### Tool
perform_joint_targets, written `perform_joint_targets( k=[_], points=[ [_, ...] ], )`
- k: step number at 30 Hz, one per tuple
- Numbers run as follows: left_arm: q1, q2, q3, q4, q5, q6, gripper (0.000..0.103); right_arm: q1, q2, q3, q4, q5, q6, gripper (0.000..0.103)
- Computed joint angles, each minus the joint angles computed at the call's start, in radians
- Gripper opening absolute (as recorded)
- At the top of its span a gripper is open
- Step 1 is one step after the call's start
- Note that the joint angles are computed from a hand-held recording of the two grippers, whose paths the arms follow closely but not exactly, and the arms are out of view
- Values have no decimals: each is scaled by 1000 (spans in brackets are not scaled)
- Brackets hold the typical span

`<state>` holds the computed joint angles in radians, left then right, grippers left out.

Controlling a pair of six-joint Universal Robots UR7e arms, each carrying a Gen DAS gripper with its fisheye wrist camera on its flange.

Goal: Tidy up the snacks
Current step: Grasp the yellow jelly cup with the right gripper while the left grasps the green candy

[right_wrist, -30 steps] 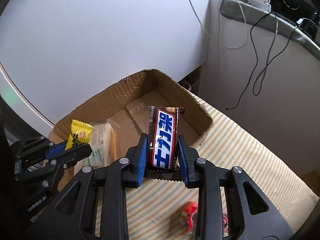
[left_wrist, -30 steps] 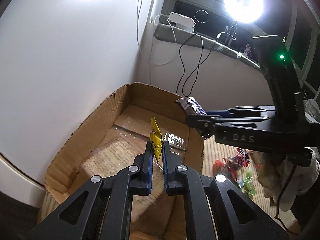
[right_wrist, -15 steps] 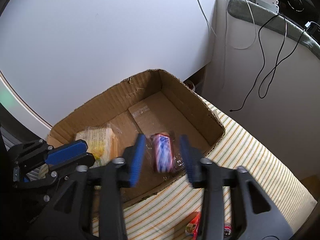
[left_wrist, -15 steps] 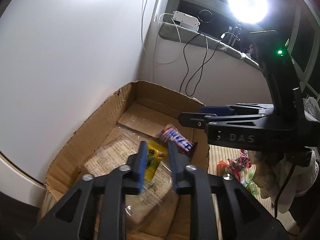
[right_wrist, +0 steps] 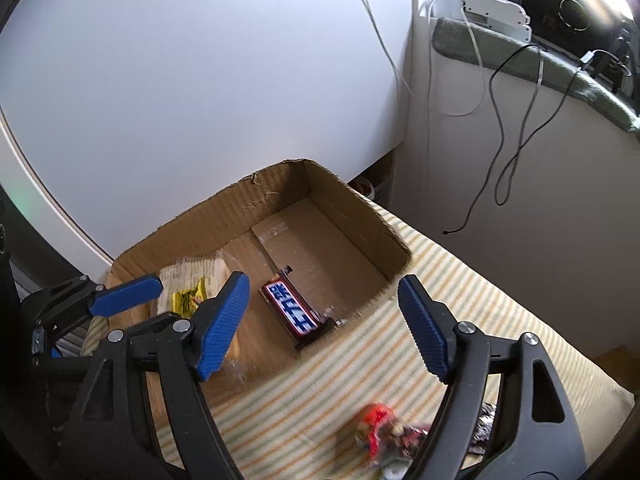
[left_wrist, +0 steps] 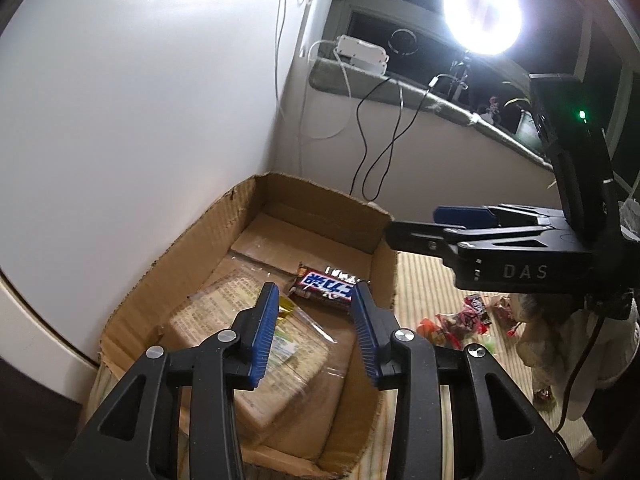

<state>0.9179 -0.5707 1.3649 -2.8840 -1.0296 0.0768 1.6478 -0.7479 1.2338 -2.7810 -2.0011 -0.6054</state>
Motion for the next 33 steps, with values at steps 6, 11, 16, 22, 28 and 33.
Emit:
perform_joint_targets(
  k=[6, 11, 16, 22, 28, 33],
  points=[
    [-21, -12, 44, -35, -29, 18, 36, -7, -94, 132, -97, -11, -1, 79],
    [-35, -11, 58, -16, -67, 12, 36, -24, -181, 258, -194, -23, 5, 79],
    [-50, -1, 71, 3, -101, 4, 36, -52, -282, 400, -288, -45, -15, 79],
    [-67, 23, 72, 34, -146, -7, 36, -103, -395, 531, -328, -73, 11, 79],
    [-77, 62, 49, 86, -191, -9, 36, -163, -497, 658, -350, -82, 69, 79],
    [-84, 90, 32, 128, -222, -2, 36, -209, -553, 735, -341, -73, 116, 79]
  ],
)
